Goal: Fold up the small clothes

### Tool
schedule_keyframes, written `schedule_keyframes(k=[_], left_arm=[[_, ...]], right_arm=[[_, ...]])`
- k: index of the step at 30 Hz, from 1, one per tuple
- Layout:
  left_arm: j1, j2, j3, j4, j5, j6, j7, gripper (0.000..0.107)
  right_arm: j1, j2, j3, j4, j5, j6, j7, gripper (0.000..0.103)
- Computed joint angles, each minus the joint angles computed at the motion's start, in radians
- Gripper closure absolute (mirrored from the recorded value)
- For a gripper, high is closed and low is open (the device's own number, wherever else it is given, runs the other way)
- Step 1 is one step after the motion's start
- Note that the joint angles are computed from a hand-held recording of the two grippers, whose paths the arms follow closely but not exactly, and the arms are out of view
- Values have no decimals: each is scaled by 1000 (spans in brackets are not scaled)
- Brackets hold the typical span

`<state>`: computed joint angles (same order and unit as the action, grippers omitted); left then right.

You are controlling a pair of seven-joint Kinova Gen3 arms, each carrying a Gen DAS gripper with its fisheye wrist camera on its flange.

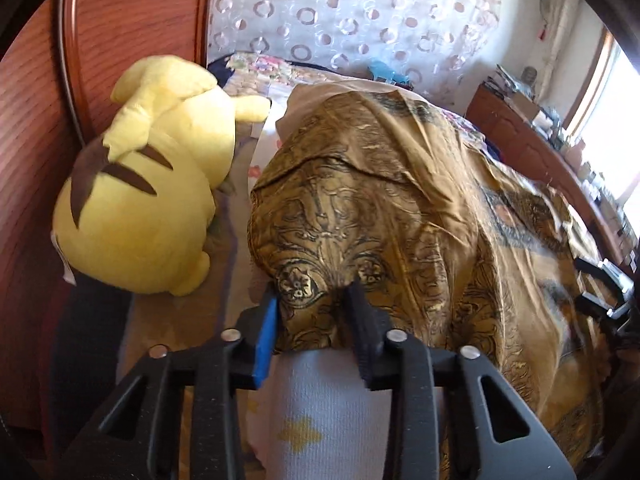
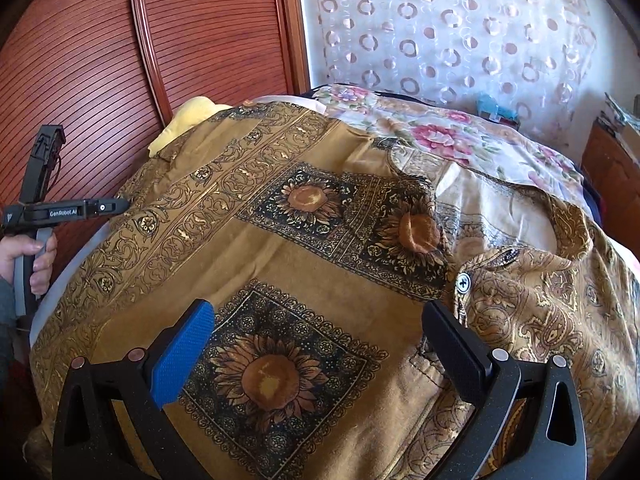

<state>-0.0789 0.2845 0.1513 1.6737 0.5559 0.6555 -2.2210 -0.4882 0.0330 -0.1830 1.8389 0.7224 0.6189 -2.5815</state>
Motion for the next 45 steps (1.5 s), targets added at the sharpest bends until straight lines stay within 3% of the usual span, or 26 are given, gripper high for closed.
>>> schedule_keyframes(k=[3,5,8,12,18,22,24,29,33,36,41,45], left_arm=[[74,-42,-34,41,-93,-83,33,95],[73,-75,-17,75,-114,-138,38,97],[64,-116,-11,110,-64,-189,-6,99],[10,-141,31,120,84,-207,-136,100],[40,-146,26,73,253,-151,-286,100],[18,-117,57,28,377,-21,-391,100],[66,-125,32,33,392,-22,-414,100],[101,-152,14,59,372,-54,-404,82],[120,-170,-9,72,318,-96,-354,76],[109,-176,-21,88,310,-110,-343,69],[83,-166,-41,109,279,-135,-305,56],[58,-173,-38,155,309,-192,-315,35]], right_arm=[[-6,0,-3,5,22,0,-26,0],[-9,0,-5,9,35,1,-41,0],[-12,1,-6,15,47,-2,-55,0],[-17,-3,-9,20,60,3,-69,0],[-38,-11,-25,16,118,81,-115,0],[-41,-39,-42,26,159,124,-168,0],[-38,-55,-53,31,172,146,-191,0],[-27,-76,-78,41,178,181,-222,0],[-27,-66,-86,23,175,192,-203,0],[-25,-52,-75,-6,148,168,-142,0],[-4,-20,-45,-61,50,68,42,9],[-45,53,-22,-134,120,71,63,18]])
